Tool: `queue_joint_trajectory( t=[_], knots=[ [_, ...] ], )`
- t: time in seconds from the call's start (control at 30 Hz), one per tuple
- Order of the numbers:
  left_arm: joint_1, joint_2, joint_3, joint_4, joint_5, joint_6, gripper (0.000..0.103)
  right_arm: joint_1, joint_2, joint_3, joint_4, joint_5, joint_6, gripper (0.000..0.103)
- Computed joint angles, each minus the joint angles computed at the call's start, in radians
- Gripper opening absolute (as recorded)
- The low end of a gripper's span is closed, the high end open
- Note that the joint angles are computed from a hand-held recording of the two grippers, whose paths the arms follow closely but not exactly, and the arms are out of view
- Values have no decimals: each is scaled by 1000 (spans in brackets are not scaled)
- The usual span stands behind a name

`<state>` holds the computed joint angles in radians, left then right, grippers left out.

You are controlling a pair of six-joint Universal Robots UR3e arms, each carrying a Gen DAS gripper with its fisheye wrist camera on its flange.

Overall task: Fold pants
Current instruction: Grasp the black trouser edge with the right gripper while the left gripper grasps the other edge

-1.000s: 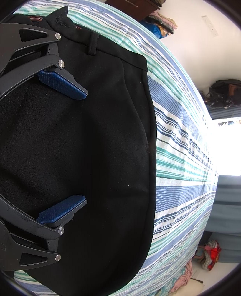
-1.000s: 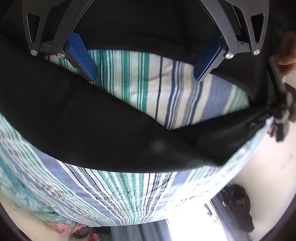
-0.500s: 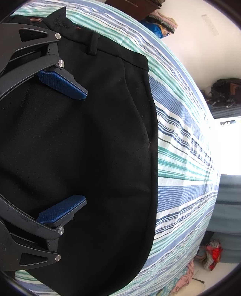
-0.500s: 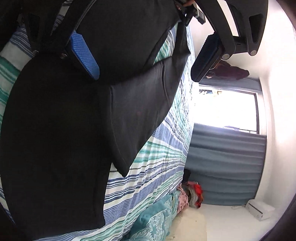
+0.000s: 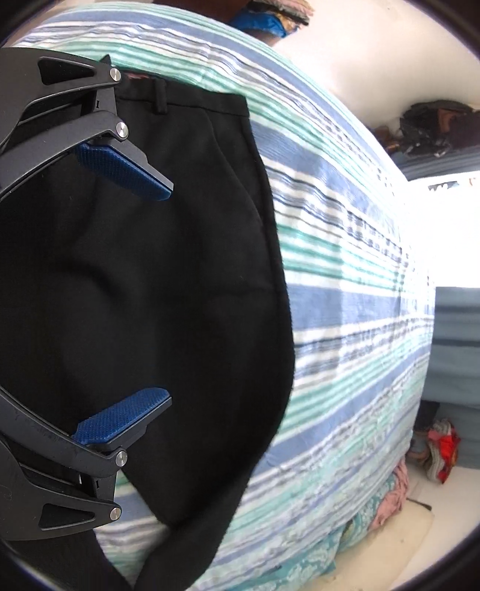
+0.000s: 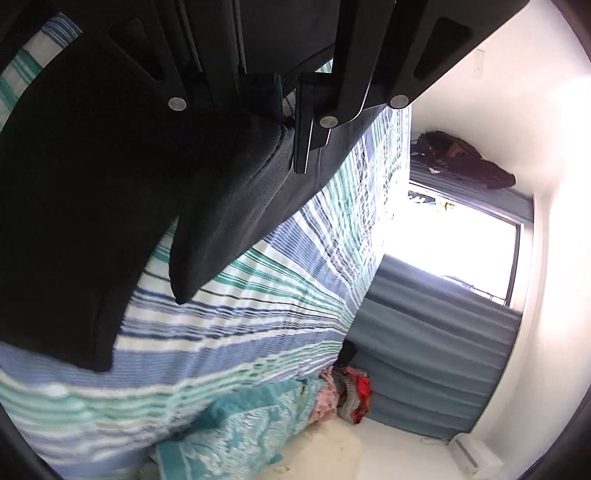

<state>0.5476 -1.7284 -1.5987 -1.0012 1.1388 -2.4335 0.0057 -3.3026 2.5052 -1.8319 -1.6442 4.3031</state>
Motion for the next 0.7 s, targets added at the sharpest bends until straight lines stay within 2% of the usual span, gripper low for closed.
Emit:
queue_joint_trajectory(
  t=[0.1,0.2,0.3,0.37,0.43,0.47,0.5,0.53,0.6,0.7],
  knots=[
    [-38,-144,314,-342,-129,-64,102,-41,119,-101,-76,41,-120,6],
    [-99,-350,628,-569,-199,-201,102,-111,182,-224,-68,115,-227,5],
    [-166,-511,843,-626,-178,-338,102,-166,200,-333,-23,180,-289,5],
    [-195,-581,922,-627,-148,-423,99,-189,217,-398,2,217,-316,5],
    [-198,-617,958,-634,-137,-484,71,-197,216,-444,24,234,-337,5],
    [-193,-629,977,-653,-123,-504,41,-187,220,-462,24,228,-338,5],
    [-185,-625,966,-648,-108,-527,17,-173,223,-471,21,218,-334,5],
    [-162,-594,914,-624,-122,-538,10,-141,230,-466,5,198,-321,5],
    [-93,-499,785,-593,-215,-499,8,-79,241,-442,-5,140,-302,5],
    [11,-279,634,-629,-288,-301,8,201,329,-302,-184,-124,-171,5]
  ],
)
